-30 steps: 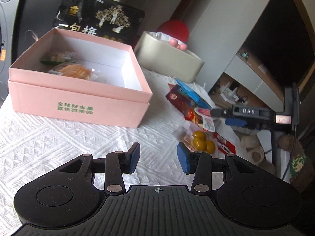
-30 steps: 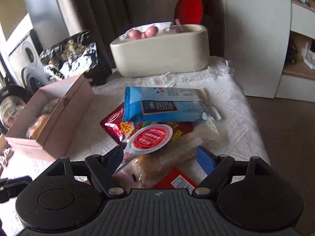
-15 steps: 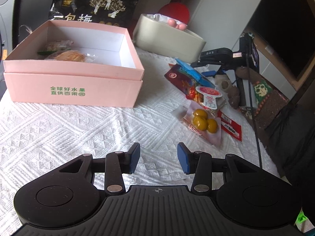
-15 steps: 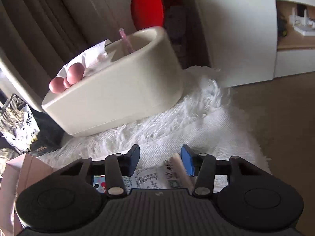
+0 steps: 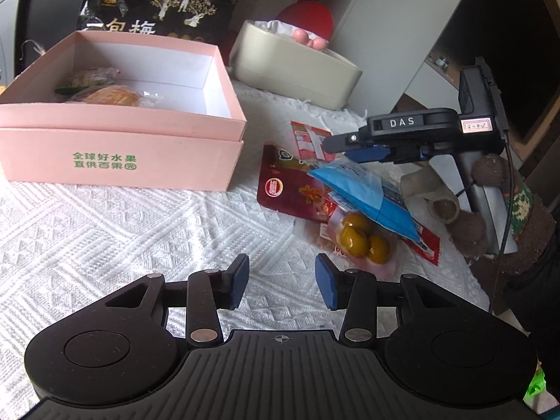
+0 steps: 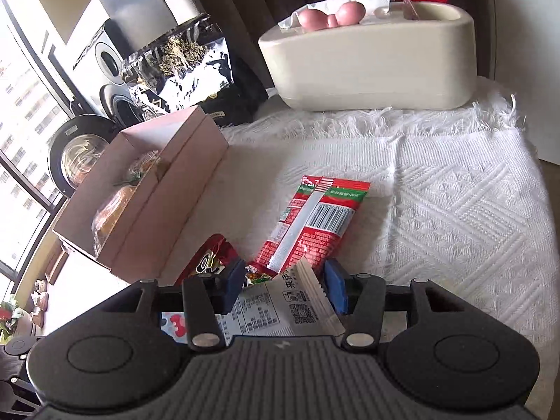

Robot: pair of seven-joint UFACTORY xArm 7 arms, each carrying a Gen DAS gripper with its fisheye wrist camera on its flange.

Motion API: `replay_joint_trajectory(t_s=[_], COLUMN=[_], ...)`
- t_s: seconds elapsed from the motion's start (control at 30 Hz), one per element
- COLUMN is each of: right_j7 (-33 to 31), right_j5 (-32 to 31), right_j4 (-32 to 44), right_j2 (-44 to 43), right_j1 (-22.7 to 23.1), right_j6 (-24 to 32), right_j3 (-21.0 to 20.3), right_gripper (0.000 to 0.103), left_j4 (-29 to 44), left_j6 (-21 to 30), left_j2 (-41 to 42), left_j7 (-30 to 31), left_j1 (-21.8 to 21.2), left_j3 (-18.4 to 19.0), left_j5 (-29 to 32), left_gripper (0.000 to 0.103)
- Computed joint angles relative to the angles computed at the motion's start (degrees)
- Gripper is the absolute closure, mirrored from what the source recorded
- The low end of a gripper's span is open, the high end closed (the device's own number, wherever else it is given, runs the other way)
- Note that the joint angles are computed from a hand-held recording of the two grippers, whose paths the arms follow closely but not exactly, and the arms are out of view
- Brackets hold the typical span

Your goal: Organize snacks

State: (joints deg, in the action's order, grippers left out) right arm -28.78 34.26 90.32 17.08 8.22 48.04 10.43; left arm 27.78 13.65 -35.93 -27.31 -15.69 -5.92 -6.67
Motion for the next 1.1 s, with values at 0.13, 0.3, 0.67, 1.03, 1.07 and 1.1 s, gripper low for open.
replay_joint_trajectory(t_s=[0.13, 0.3, 0.67, 1.03, 1.07, 1.1], right_j7=[14.8, 16.3, -3.2, -18.5, -18.4, -18.2], right_j5=[-10.9, -20.4, 3.4, 10.5, 10.3, 10.1], right_j4=[5.6, 2.4, -8.8, -31.4, -32.0, -33.0], right_j2=[4.6, 3.3, -9.3, -31.8, -32.5, -33.2], right_j1=[4.4, 7.9, 2.0, 7.8, 7.9, 7.9], right_j6=[-2.7, -6.5, 8.2, -4.2, -2.8, -2.4], right_j3=[-2.4, -2.2, 1.0, -8.0, -8.7, -8.9], right_gripper=[0.025, 0.047, 0.066, 0.031, 0.031, 0.031], left_j4=[-0.4, -1.4, -4.7, -1.7, -1.1, -0.6], left_j6=[0.2, 1.7, 4.3, 3.7, 3.5, 3.5], left_j2=[-1.4, -4.3, -13.0, -12.6, -11.4, -10.3], left_j7=[-1.0, -1.7, -8.0, -0.4, 0.6, 1.1], left_j1=[0.7, 1.5, 9.0, 2.2, 1.1, 0.6], left_j3=[-0.8, -1.0, -3.9, -0.8, -0.9, -1.5], left_j5=[0.5, 1.2, 4.9, 6.7, 6.4, 6.1], left_gripper=[0.057, 0.057, 0.057, 0.057, 0.057, 0.057])
